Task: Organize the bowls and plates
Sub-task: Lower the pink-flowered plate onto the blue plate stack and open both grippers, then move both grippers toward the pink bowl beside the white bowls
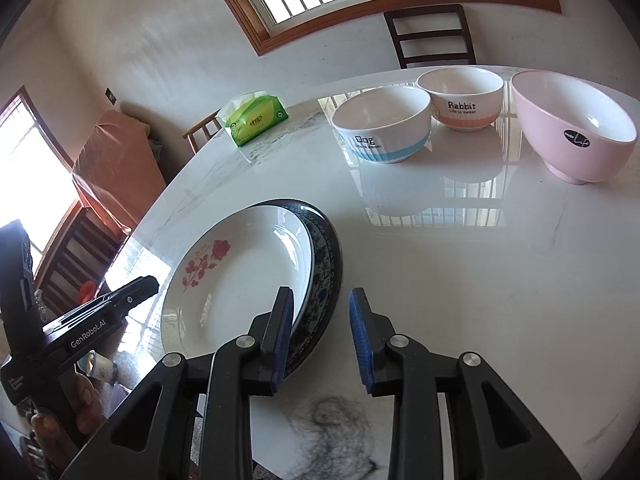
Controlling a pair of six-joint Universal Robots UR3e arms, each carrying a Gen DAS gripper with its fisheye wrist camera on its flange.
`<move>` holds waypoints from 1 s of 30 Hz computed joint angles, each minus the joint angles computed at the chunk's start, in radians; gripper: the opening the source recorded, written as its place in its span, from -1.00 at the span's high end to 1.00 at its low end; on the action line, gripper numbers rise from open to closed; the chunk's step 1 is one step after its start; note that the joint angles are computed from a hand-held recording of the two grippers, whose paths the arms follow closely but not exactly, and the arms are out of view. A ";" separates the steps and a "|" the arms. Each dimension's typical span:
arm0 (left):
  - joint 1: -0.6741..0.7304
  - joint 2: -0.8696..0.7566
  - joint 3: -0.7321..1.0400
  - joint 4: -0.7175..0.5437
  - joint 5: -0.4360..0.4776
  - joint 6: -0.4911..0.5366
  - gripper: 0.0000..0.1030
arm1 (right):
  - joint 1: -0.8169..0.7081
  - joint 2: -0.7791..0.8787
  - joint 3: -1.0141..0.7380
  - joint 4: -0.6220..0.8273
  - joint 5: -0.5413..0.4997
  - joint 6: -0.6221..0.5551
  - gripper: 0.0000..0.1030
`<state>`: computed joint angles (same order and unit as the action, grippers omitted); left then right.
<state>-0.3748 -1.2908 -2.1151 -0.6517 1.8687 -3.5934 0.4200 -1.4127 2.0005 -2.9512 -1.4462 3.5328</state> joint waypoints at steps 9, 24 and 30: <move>-0.189 -0.192 0.199 -0.056 0.093 -0.056 0.73 | -0.291 -0.320 0.398 -0.058 0.054 -0.063 0.33; -0.301 -0.726 0.925 -0.302 -0.042 -0.011 0.57 | -1.144 -0.959 0.605 0.620 0.551 -0.564 -0.07; -0.191 -0.960 1.336 -0.427 -0.350 -0.020 0.57 | -1.156 -0.747 0.398 0.623 0.583 -0.585 -0.24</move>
<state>-0.5653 -2.2509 -0.7786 -1.0787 1.5185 -3.6137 -0.7361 -2.1598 2.3983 -2.3284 -0.8632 2.9475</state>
